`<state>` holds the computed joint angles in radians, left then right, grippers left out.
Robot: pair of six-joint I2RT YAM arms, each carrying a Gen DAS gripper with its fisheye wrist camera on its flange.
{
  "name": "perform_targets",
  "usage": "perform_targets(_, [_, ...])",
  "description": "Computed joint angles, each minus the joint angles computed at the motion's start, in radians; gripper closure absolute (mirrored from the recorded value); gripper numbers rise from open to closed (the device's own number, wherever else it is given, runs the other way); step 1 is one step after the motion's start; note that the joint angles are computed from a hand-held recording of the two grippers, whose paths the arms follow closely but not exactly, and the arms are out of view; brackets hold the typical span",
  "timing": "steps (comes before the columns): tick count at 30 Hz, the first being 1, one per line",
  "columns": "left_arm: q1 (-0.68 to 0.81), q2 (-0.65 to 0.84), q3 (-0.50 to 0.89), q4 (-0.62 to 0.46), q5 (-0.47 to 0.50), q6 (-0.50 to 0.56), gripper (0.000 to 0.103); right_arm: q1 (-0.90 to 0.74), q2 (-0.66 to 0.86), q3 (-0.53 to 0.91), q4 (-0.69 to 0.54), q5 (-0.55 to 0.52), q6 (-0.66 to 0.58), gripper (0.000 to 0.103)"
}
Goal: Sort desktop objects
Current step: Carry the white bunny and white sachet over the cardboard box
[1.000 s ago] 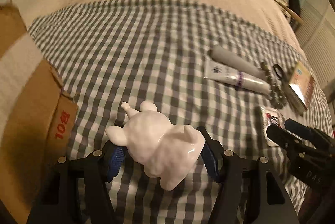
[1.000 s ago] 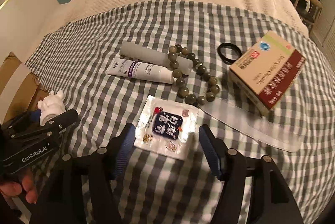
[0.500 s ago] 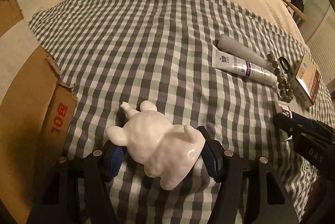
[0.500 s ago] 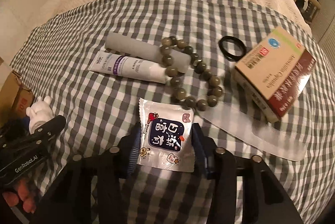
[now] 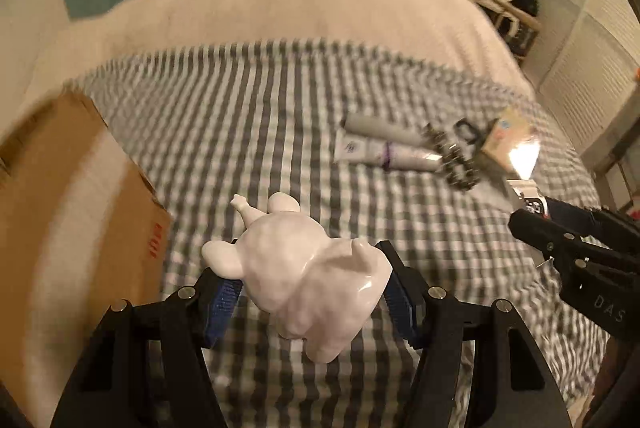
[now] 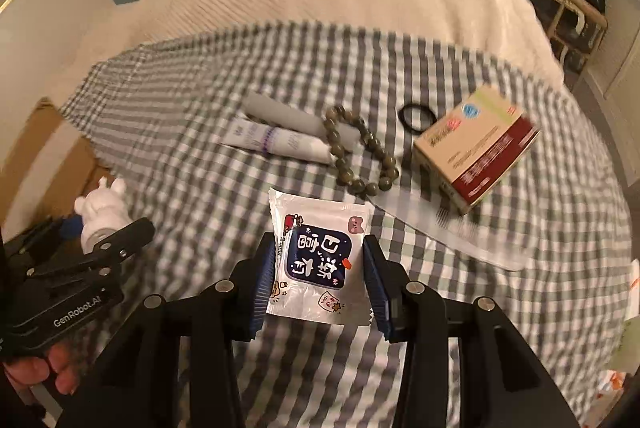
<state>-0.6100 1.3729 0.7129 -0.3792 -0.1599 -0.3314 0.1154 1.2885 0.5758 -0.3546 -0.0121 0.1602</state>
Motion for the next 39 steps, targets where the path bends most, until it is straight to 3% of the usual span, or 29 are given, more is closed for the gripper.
perform_targets(4, [-0.025,-0.197,0.057,-0.169,-0.049,0.079,0.037,0.117,-0.181,0.067,-0.196,0.072,0.052,0.061])
perform_targets(10, [0.105,-0.48,0.197,-0.447,0.006,0.216,0.037,0.435,-0.3,0.286,-0.486,0.262,0.242,0.061])
perform_targets(14, [0.336,-0.551,0.32,-0.589,0.131,0.346,0.037,0.721,-0.241,0.493,-0.635,0.426,0.441,0.061])
perform_targets(18, [0.648,-0.559,0.458,-0.692,0.328,0.482,0.037,0.902,-0.101,0.719,-0.714,0.537,0.547,0.061])
perform_targets(23, [1.062,-0.509,0.542,-0.74,0.558,0.65,0.037,1.006,0.12,1.003,-0.71,0.597,0.576,0.061])
perform_targets(27, [1.348,-0.47,0.455,-0.704,0.753,0.76,0.037,1.032,0.236,1.082,-0.633,0.586,0.581,0.061])
perform_targets(31, [1.326,-0.383,0.376,-0.65,0.639,0.794,0.037,1.022,0.318,1.071,-0.543,0.516,0.583,0.061])
perform_targets(39, [1.286,-0.351,0.28,-0.551,0.579,0.879,0.037,0.932,0.402,0.994,-0.416,0.363,0.568,0.061])
